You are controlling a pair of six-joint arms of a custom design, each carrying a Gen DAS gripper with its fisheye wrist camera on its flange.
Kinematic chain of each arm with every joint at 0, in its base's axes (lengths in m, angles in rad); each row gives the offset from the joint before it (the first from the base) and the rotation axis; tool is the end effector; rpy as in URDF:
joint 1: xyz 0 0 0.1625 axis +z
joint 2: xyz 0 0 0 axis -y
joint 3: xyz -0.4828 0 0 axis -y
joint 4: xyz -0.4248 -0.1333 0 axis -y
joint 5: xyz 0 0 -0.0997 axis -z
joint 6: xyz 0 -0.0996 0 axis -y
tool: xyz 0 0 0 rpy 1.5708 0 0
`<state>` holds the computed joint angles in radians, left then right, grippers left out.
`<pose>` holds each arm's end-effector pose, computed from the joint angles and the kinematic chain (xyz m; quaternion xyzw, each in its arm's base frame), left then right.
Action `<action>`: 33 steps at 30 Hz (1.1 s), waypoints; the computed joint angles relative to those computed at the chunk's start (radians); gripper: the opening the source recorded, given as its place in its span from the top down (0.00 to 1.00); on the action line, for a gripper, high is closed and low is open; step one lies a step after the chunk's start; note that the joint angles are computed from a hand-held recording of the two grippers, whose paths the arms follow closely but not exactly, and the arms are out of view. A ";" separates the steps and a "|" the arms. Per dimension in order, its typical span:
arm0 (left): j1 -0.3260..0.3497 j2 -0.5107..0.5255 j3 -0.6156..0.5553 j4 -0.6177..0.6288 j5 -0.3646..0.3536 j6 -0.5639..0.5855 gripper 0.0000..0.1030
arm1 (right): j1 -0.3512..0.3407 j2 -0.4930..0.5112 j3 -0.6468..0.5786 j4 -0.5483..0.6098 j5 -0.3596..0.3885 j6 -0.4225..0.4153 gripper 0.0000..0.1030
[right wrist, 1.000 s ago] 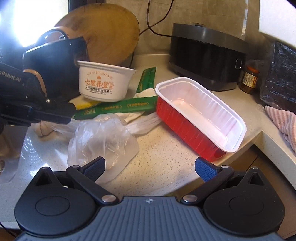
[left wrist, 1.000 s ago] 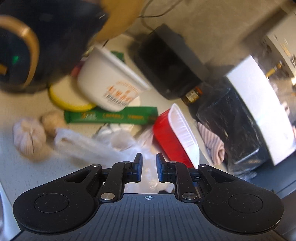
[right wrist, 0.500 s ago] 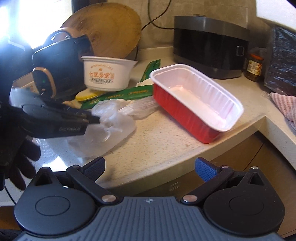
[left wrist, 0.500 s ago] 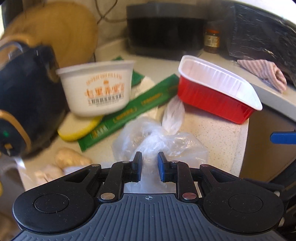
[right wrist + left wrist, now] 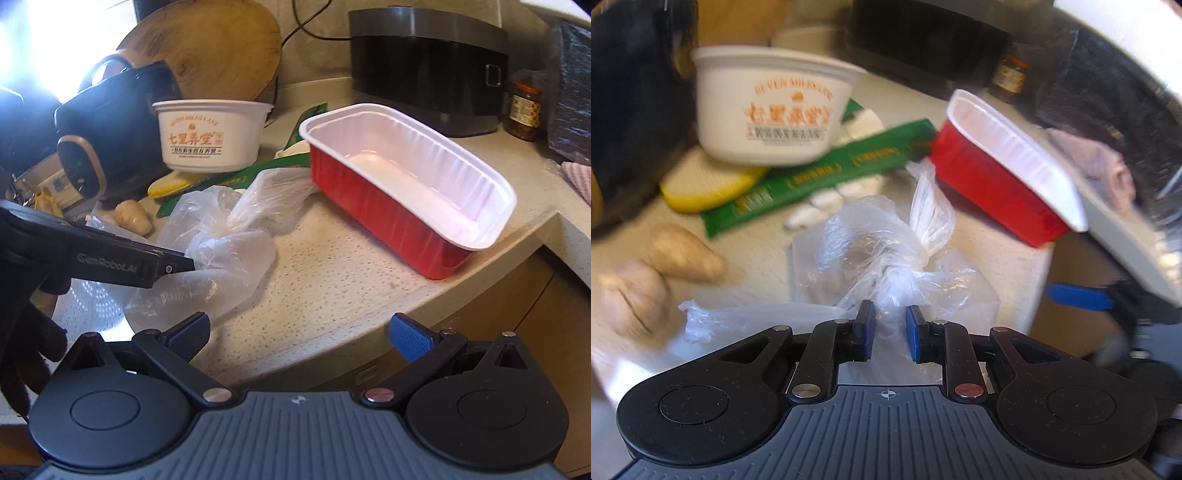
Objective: Collect trash
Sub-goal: 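Move the left tool to the clear plastic bag and close on it, then lift the plastic bag with the left tool while the right tool reaches toward it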
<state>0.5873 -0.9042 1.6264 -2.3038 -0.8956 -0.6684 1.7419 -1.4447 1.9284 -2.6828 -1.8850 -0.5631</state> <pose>-0.4892 -0.5605 0.1845 0.1463 0.9321 -0.2470 0.2208 0.1986 -0.5473 0.4259 0.2920 -0.8941 0.2704 0.2054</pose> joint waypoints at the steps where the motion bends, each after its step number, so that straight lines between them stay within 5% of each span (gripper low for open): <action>1: 0.008 -0.011 0.010 -0.026 -0.046 -0.002 0.78 | 0.000 0.003 -0.001 0.003 -0.001 -0.007 0.00; 4: 0.012 -0.023 0.026 -0.051 -0.075 0.001 0.79 | 0.001 0.012 -0.004 0.009 -0.008 -0.019 0.00; 11: -0.030 0.019 0.007 0.001 0.038 0.130 0.80 | 0.013 0.022 0.010 -0.010 -0.061 -0.088 0.00; 17: -0.052 0.011 0.078 -0.117 0.109 0.125 0.85 | -0.065 0.015 -0.074 0.261 0.087 0.105 0.00; 21: -0.052 0.006 0.094 -0.162 0.125 0.098 0.89 | -0.098 0.019 -0.099 0.335 0.143 0.158 0.00; 27: -0.066 -0.016 0.119 -0.207 0.202 0.095 0.92 | -0.019 -0.013 -0.039 0.154 -0.033 -0.029 0.00; 30: -0.070 -0.032 0.129 -0.212 0.245 0.075 0.92 | 0.003 -0.026 -0.022 0.081 -0.008 -0.112 0.00; 33: -0.075 -0.057 0.144 -0.201 0.275 0.032 0.92 | 0.009 0.004 -0.032 0.064 0.044 -0.084 0.00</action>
<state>0.5124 -0.9611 1.7701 -2.5051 -0.6209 -0.6367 1.7513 -1.4406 1.8968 -2.6185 -1.8409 -0.6473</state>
